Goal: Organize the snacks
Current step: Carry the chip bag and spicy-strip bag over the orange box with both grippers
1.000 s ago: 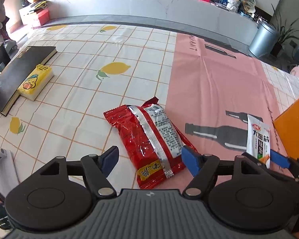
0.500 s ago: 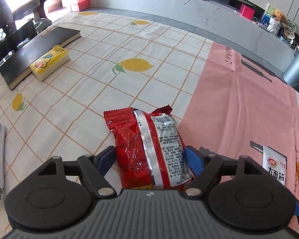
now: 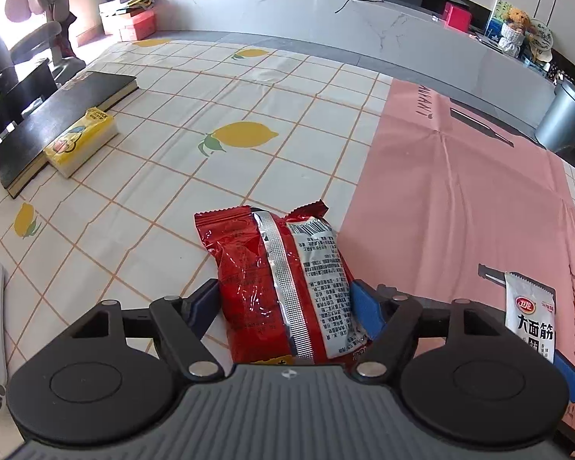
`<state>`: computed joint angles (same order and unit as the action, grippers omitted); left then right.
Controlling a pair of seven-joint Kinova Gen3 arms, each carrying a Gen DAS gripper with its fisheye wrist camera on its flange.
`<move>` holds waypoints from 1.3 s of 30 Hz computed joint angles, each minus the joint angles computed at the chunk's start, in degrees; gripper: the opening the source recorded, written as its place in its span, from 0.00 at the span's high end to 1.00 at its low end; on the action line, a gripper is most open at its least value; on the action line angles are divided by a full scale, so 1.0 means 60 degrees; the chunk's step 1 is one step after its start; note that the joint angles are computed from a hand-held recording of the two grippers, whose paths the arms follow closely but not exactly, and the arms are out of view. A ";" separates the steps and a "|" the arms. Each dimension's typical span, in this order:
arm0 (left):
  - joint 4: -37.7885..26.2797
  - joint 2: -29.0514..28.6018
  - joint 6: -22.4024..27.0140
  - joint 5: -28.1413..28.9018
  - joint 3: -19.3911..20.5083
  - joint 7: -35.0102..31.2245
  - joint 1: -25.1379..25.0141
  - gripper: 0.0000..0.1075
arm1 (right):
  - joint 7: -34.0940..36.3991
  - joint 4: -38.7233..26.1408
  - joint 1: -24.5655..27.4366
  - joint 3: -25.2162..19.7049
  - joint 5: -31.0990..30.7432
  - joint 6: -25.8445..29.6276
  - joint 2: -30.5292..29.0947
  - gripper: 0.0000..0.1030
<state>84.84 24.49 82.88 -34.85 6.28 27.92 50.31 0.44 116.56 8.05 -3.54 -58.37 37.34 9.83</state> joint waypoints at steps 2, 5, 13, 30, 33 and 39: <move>0.0064 -0.0026 -0.0069 -0.0070 0.0027 -0.0052 0.0032 0.22 | -0.0058 -0.0058 0.0004 0.0027 0.0071 0.0057 0.0016 0.50; 0.0136 -0.0108 -0.0222 -0.0147 0.0072 -0.0061 0.0093 0.22 | -0.0148 -0.0126 0.0019 0.0042 0.0166 0.0156 0.0034 0.51; 0.0012 -0.0298 -0.0274 -0.0267 0.0246 -0.0108 0.0407 0.22 | -0.0867 -0.0512 0.0141 0.0197 0.0867 0.0917 0.0085 0.53; -0.1697 -0.0259 0.0143 -0.1088 0.0453 -0.0796 0.1547 0.22 | -0.0654 -0.1654 0.1754 0.1469 0.1127 0.4661 -0.0608 0.54; -0.2295 -0.0077 0.0398 -0.1258 0.0403 -0.1130 0.1846 0.22 | -0.0694 -0.2053 0.2157 0.1802 0.1041 0.5534 -0.0629 0.54; -0.3628 0.0388 0.0828 -0.1539 0.0169 -0.2024 0.2479 0.22 | -0.0438 -0.2895 0.3045 0.2267 0.0683 0.6794 -0.0546 0.55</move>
<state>63.07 26.82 87.85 -44.09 7.29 15.78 65.19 -2.19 99.18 26.32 10.06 -54.27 78.10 6.55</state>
